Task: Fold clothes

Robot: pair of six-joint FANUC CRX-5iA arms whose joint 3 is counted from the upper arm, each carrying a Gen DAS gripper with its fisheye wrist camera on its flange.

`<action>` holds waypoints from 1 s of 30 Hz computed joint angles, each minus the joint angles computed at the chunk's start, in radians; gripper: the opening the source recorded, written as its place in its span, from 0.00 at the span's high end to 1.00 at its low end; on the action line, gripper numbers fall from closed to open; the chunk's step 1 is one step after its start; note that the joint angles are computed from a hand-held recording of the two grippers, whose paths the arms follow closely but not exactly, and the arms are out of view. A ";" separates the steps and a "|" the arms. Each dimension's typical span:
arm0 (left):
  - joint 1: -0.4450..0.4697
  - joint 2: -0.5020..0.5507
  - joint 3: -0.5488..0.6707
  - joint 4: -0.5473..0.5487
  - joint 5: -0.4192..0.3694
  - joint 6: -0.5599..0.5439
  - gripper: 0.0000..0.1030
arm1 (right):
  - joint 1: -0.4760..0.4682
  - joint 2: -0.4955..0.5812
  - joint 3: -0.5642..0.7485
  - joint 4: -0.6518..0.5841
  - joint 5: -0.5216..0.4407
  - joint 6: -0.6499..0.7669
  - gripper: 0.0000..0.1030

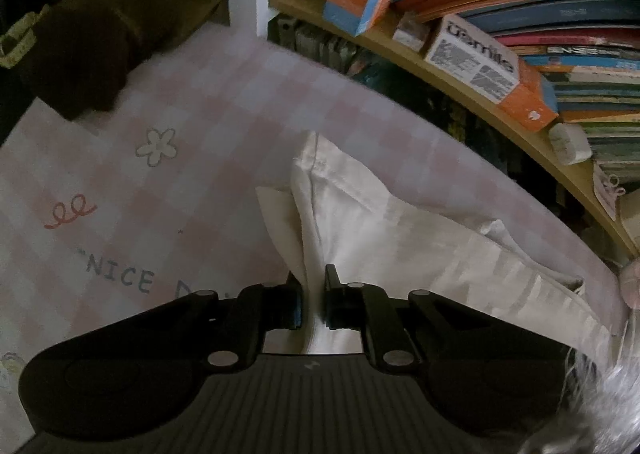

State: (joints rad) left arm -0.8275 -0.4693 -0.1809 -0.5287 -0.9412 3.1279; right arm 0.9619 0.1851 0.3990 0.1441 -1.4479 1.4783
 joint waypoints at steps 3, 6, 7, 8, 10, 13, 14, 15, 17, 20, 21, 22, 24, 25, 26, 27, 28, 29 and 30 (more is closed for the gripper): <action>-0.010 0.014 0.022 -0.012 0.001 -0.019 0.91 | -0.025 -0.020 0.004 -0.023 0.005 0.014 0.91; -0.021 0.036 0.050 -0.021 -0.001 -0.039 0.91 | -0.059 -0.036 0.012 -0.052 0.007 0.035 0.91; -0.021 0.045 0.059 -0.018 0.002 -0.048 0.91 | -0.071 -0.040 0.016 -0.062 0.008 0.042 0.91; -0.020 0.055 0.069 -0.014 0.005 -0.058 0.91 | -0.083 -0.048 0.013 -0.069 0.012 0.047 0.91; -0.017 0.073 0.087 -0.006 0.011 -0.078 0.91 | -0.108 -0.064 0.008 -0.085 0.018 0.060 0.91; -0.034 0.126 0.131 -0.017 0.014 -0.091 0.91 | -0.158 -0.081 0.008 -0.119 0.028 0.100 0.91; -0.039 0.144 0.147 -0.019 0.014 -0.097 0.91 | -0.177 -0.086 0.010 -0.133 0.030 0.115 0.92; -0.046 0.165 0.166 -0.025 0.012 -0.098 0.91 | -0.198 -0.090 0.012 -0.148 0.031 0.133 0.92; -0.060 0.208 0.205 -0.036 0.006 -0.100 0.91 | -0.248 -0.098 0.019 -0.186 0.031 0.173 0.92; -0.082 0.285 0.270 -0.045 -0.001 -0.100 0.91 | -0.328 -0.107 0.028 -0.243 0.029 0.238 0.92; -0.089 0.315 0.296 -0.046 -0.006 -0.104 0.91 | -0.360 -0.109 0.033 -0.266 0.027 0.263 0.92; -0.090 0.344 0.326 -0.039 -0.012 -0.120 0.91 | -0.392 -0.107 0.044 -0.294 0.020 0.289 0.92; -0.094 0.402 0.385 -0.031 -0.022 -0.139 0.91 | -0.469 -0.098 0.072 -0.357 0.005 0.349 0.92; -0.096 0.431 0.416 -0.026 -0.027 -0.149 0.91 | -0.504 -0.093 0.083 -0.383 0.000 0.382 0.92; -0.097 0.460 0.448 -0.022 -0.033 -0.159 0.91 | -0.540 -0.088 0.096 -0.410 -0.005 0.414 0.92; -0.098 0.489 0.477 -0.016 -0.037 -0.168 0.90 | -0.579 -0.081 0.109 -0.438 -0.010 0.452 0.92; -0.095 0.517 0.506 -0.005 -0.040 -0.183 0.90 | -0.616 -0.073 0.123 -0.465 -0.016 0.483 0.92; -0.093 0.546 0.536 0.007 -0.044 -0.198 0.90 | -0.658 -0.061 0.141 -0.494 -0.025 0.514 0.92; -0.090 0.573 0.564 0.022 -0.045 -0.213 0.90 | -0.693 -0.048 0.159 -0.518 -0.036 0.535 0.92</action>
State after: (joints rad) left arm -0.9171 0.1037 0.3828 -0.5071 -0.9860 2.9145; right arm 0.2693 0.1375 0.5580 -0.3744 -1.4843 2.0136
